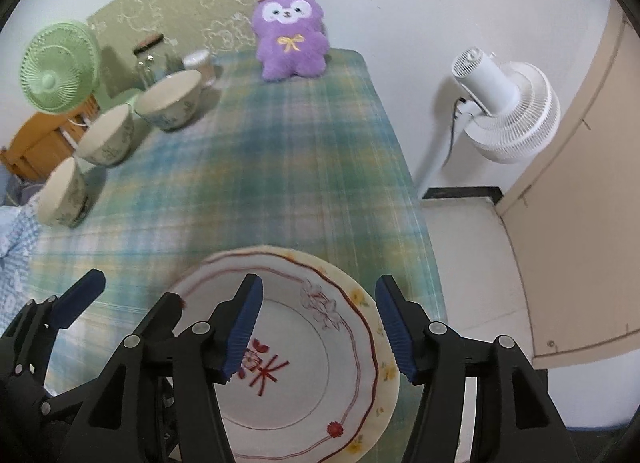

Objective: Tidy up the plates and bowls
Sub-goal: 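Open the left gripper and withdraw it from the stack, then move the left gripper to the large beige bowl and grasp its rim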

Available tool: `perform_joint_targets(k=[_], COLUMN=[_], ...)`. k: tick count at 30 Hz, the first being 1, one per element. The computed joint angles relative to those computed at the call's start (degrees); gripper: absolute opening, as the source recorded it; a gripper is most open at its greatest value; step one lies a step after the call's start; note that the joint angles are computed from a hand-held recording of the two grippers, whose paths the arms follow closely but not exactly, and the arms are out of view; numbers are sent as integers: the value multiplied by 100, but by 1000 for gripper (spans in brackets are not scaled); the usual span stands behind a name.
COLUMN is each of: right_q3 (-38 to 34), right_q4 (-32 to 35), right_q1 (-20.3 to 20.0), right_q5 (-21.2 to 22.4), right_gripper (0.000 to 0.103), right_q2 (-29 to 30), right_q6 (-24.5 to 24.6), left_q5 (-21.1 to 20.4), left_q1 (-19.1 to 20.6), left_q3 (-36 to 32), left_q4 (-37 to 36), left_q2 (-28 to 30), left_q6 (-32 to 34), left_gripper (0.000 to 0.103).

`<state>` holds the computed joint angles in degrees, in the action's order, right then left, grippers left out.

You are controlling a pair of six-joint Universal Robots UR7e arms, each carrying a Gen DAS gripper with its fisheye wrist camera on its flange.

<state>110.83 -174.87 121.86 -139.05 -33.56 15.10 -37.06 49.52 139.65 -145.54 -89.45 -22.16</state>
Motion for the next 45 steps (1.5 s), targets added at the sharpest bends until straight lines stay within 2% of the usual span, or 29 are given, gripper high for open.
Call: perform_joint_targets(k=[4, 11, 17, 25, 30, 45], right_q3=[-93, -262, -563, -973, -1298, -2668], right_q4=[-14, -87, -78, -181, -88, 1015], right_q1=[98, 150, 312, 595, 789, 1239], right_q5=[31, 318, 290, 6, -56, -406], right_gripper=[72, 73, 73, 73, 73, 73], right_q2=[-83, -103, 89, 501, 743, 1662], right_q6=[-313, -688, -988, -841, -456, 622], left_q5=[271, 603, 768, 820, 683, 376], left_q1=[-166, -299, -242, 11, 213, 1091], left_q3=[-186, -319, -381, -412, -545, -935], left_q4=[700, 1483, 1804, 1407, 1203, 559], left_q2=[-119, -405, -651, -955, -1229, -1504], left_q6=[-551, -1457, -1690, -861, -79, 1574], left_gripper=[73, 74, 81, 84, 87, 87])
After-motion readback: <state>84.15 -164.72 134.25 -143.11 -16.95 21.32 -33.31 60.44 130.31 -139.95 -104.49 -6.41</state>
